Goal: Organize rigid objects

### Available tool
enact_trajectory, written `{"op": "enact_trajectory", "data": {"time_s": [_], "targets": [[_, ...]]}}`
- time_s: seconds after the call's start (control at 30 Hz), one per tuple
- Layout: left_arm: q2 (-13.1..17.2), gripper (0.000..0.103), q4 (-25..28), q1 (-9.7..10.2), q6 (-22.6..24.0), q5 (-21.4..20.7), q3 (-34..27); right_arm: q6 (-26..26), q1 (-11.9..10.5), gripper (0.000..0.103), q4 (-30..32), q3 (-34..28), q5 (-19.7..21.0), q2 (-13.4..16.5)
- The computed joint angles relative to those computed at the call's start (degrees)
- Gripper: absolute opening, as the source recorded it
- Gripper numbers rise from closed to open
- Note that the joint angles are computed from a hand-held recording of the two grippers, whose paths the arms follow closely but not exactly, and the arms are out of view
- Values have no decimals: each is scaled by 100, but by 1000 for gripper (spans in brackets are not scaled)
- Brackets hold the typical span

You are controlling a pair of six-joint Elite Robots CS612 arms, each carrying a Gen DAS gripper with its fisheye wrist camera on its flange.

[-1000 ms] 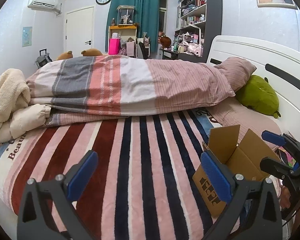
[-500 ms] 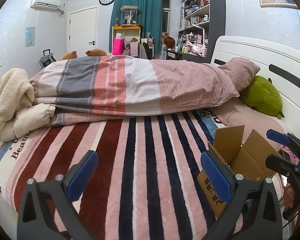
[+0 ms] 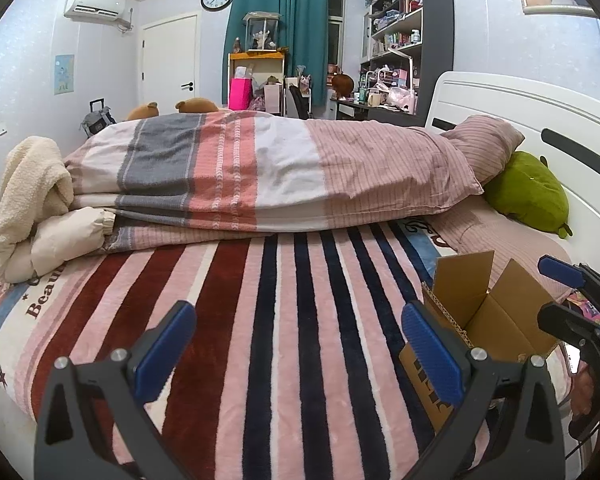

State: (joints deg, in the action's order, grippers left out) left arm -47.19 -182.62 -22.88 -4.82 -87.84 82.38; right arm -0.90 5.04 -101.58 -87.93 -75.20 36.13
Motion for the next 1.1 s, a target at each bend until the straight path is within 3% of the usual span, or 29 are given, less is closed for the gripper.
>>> {"op": "enact_trajectory", "data": {"time_s": [1.1], "targets": [[8,102,11,10,16,-15,-15,114,36,99,-46,10,-126,-23]]}}
